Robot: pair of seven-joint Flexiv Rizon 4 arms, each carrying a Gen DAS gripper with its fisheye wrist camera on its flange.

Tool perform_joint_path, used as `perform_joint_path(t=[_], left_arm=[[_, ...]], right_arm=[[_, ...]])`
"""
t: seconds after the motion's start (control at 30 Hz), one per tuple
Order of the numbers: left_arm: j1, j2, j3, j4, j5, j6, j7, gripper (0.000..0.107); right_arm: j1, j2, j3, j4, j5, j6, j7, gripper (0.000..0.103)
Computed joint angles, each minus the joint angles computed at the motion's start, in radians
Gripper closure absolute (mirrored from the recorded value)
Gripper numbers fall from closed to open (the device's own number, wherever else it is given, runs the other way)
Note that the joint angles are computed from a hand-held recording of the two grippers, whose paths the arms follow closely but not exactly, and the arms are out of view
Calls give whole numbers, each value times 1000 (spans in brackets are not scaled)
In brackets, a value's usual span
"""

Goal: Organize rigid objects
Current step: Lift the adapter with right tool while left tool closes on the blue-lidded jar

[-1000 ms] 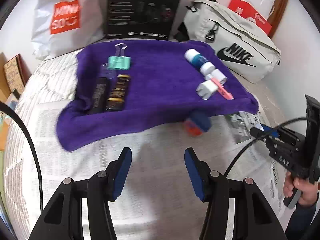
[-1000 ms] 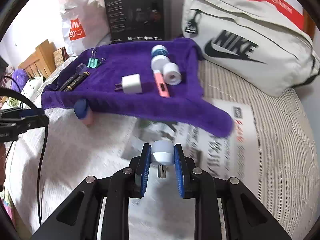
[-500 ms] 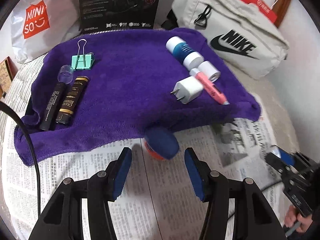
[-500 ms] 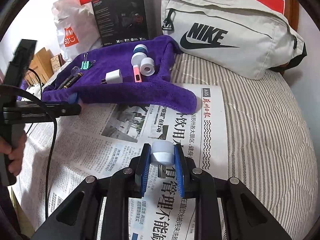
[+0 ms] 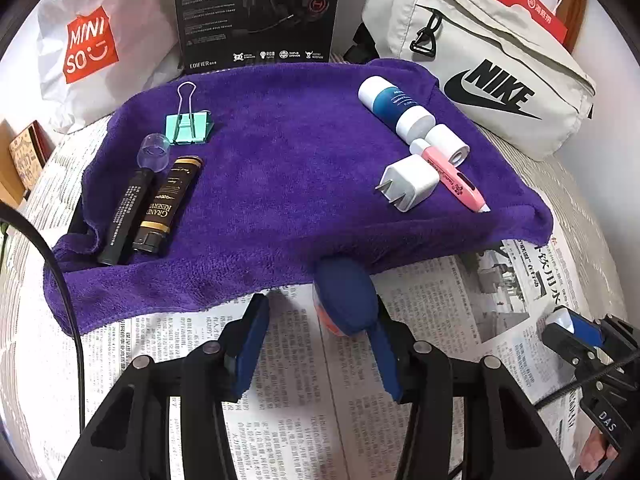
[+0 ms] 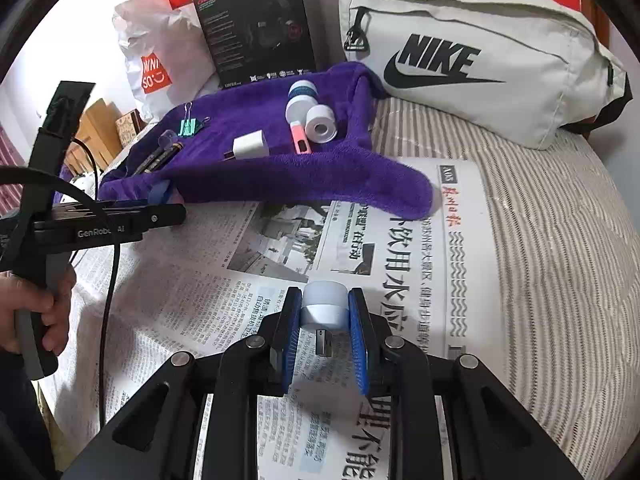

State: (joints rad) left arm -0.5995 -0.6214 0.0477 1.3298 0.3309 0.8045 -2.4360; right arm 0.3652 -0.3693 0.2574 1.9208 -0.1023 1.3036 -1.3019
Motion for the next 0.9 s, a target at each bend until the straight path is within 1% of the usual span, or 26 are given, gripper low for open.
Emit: perform_joint_path(t=[0.07,0.13,0.2,0.3,0.37,0.5,0.6,0.63,0.7,0.73,0.83,0.9], left_arm=[[-9,-1,8,-2,19,2,-2,61],[-27,-4,22,-13,53,-7,-7,61],[-38,-6,31,-18,79,-5,-22,61],[-40,-4,33,-16,100,6,-30,61],[-41,-2,34,-11,111,17,-35,61],[-56,-2,50,-3,148,45,-77,61],[-61,-1,57,5,170,66,-101,61],[-59,0,55,7,170,70,-103,61],[-57,2,52,13,171,79,-105,60],[-56,1,51,13,171,80,-103,58],[-60,-6,50,-2,174,61,-88,56],[-59,-6,50,-2,174,61,-88,56]], right_arm=[[22,-3,-27,16,-27,28,27,79],[26,-4,-34,34,-36,72,41,79],[17,-8,-27,40,-34,94,47,79],[45,-4,-64,66,-79,129,79,79],[51,-3,-74,69,-104,130,96,79],[48,-6,-74,70,-129,128,113,79],[90,0,-128,83,-196,128,160,79],[129,7,-178,97,-251,129,199,79],[156,12,-216,109,-319,127,244,79],[156,13,-219,111,-340,126,258,79],[122,9,-187,107,-346,127,260,79],[126,12,-195,112,-370,128,276,79]])
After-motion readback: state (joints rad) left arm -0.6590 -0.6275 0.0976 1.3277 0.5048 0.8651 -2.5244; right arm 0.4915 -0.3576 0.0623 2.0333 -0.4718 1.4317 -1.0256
